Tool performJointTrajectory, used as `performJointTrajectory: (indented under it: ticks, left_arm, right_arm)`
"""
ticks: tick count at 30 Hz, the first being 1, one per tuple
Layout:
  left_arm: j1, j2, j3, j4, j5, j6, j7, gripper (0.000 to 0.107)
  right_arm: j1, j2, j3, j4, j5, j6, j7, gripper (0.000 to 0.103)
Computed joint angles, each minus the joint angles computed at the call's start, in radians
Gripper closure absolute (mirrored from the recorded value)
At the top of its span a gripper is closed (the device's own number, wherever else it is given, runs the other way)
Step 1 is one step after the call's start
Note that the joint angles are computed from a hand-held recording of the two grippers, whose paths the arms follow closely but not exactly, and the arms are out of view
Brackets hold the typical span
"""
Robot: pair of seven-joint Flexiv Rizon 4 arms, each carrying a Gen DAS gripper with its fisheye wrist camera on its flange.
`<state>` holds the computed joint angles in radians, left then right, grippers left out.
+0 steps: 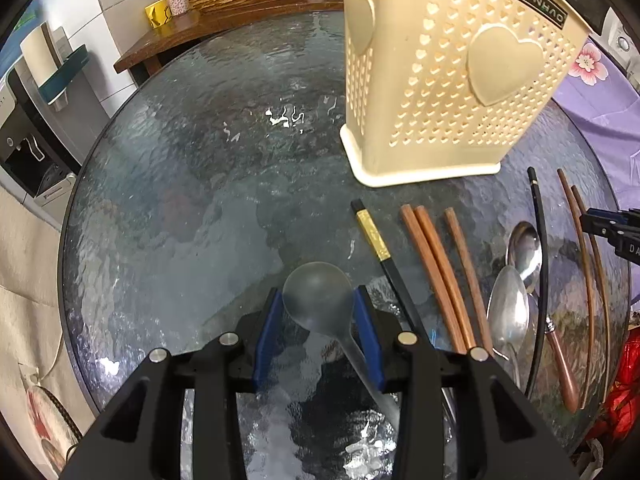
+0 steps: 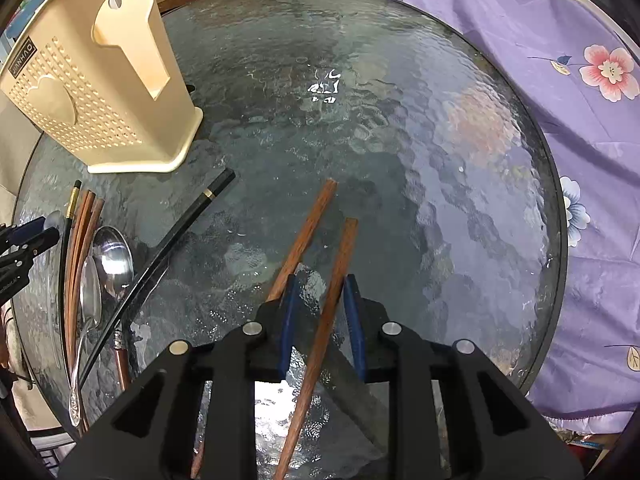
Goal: Organize utensils
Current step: 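Grasp a wooden chopstick with the right tool while the left tool grasps the clear plastic ladle, then lift the ladle with the left tool while the right tool carries the chopstick toward the cream holder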
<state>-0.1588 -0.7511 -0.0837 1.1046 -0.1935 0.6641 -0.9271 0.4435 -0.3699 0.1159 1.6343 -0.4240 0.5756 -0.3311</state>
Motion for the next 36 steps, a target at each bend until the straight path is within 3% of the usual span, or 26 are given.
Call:
performJointTrajectory:
  ticks: [7,17,22,36]
  left_arm:
    - [0.0,0.004,-0.005,0.019,-0.005,0.027,0.004,0.07]
    - [0.005,0.028,-0.017,0.077,-0.024,0.082,0.016,0.071]
    - [0.016,0.058,-0.035,0.13,-0.048,0.157,0.047,0.071]
    - [0.064,0.161,-0.117,0.287,-0.212,0.375,0.18,0.07]
  right_arm:
    - [0.004,-0.008,-0.003,-0.007,-0.006,0.004,-0.005,0.093]
    - [0.002,0.007,-0.01,0.033,-0.032,0.06,0.049,0.094]
    - [-0.001,0.02,-0.015,0.071,-0.063,0.123,0.092,0.094]
    - [0.014,0.113,-0.034,0.154,-0.324,0.181,0.266,0.095]
